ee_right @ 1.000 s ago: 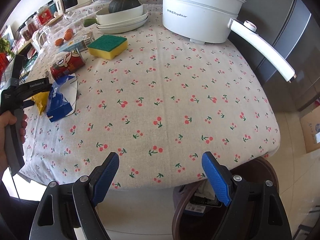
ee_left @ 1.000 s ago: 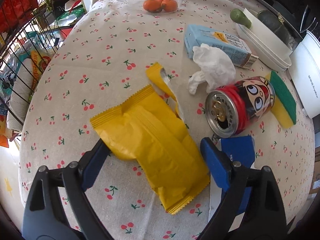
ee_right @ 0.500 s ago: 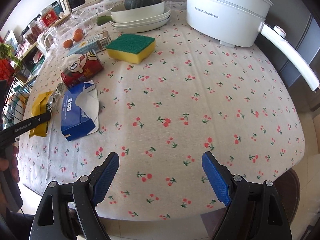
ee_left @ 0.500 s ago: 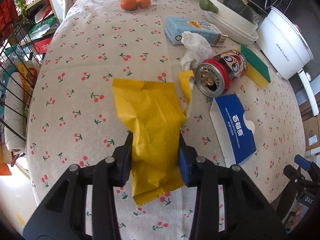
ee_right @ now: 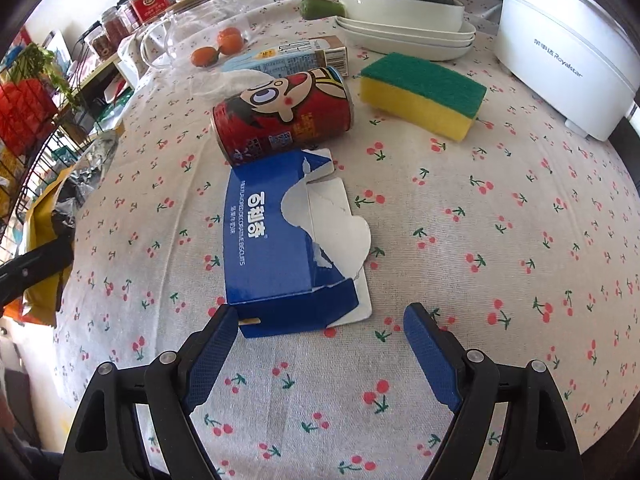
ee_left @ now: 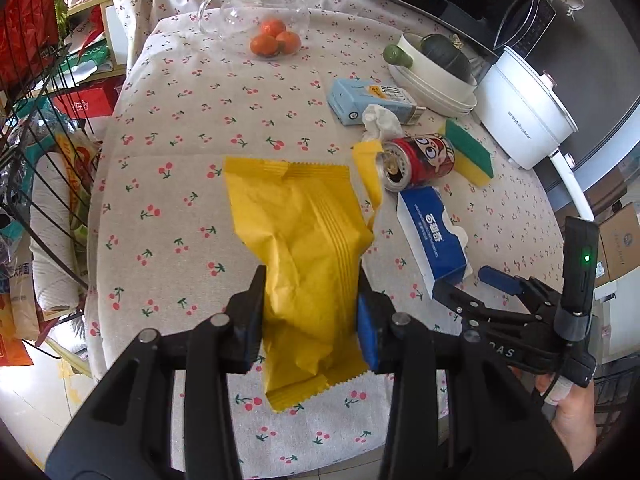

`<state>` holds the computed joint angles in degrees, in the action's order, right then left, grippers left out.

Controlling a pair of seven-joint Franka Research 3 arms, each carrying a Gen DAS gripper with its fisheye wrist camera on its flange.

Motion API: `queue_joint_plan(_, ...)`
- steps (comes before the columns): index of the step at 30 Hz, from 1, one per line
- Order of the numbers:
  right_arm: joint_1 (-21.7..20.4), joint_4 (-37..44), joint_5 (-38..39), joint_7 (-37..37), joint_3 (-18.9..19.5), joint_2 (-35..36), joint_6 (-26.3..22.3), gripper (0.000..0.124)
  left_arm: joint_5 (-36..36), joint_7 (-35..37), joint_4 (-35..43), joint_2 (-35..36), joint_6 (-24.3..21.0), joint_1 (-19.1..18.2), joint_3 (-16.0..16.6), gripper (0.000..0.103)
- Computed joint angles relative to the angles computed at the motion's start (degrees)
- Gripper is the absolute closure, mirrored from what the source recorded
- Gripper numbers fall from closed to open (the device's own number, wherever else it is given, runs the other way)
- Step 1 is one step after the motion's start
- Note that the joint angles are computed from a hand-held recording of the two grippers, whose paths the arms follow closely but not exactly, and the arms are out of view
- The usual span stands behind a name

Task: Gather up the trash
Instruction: 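Grasp yellow snack bag with left gripper while right gripper grasps blue biscuit box, then carry yellow bag and blue box over the bin and release both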

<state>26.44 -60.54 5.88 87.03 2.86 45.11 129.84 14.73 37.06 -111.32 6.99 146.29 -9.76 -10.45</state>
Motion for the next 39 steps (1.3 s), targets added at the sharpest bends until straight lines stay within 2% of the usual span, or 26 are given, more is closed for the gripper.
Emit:
queue_joint_plan(5, 1.1, 2.7, -0.6, 1.2, -0.2, 1.8, 0.1, 0.036, -2.4, 2.7, -0.2, -0.2, 1.7, 0.2, -0.4, 0.062)
queue_joint_plan(12, 1.7, 5.7, -0.7, 2.3, -0.5, 3.8, -0.2, 0.036, -3.1, 1.9, -2.6, -2.1, 3.2, 0.8, 0.1, 0.062)
queue_joint_plan(15, 2.8, 4.2, -3.3, 2.3, -2.0, 3.4, 2.4, 0.036, -3.8, 1.9, -3.1, -2.2, 3.1, 1.0, 0.1, 0.062)
queue_joint_plan(17, 3.4, 2.3, -5.0, 2.4, -2.8, 2.3, 3.4, 0.047, -4.8, 2.2, -3.2, -2.2, 3.2, 1.1, 0.0, 0.062)
queue_joint_plan(19, 2.6, 2.5, -4.2, 1.3, -1.6, 2.1, 2.3, 0.051, -6.3, 2.9, -3.3, -2.1, 3.5, 1.2, -0.2, 0.062)
queue_joint_plan(23, 1.5, -2.3, -3.6, -1.1, -0.8, -1.5, 3.2, 0.056, -6.5, 3.2, -2.9, -2.1, 4.0, 0.8, -0.4, 0.062)
queue_joint_plan(30, -1.0, -11.5, -3.2, -2.6, -1.4, -8.6, 5.8, 0.057, -6.0, 2.9, -1.3, -1.3, 4.4, -0.2, -1.0, 0.062)
queue_joint_plan(39, -5.0, -20.9, -2.9, -2.2, -2.1, -16.0, 8.2, 0.057, -5.1, 4.4, 6.7, 4.6, 2.6, -3.0, -2.3, 0.062)
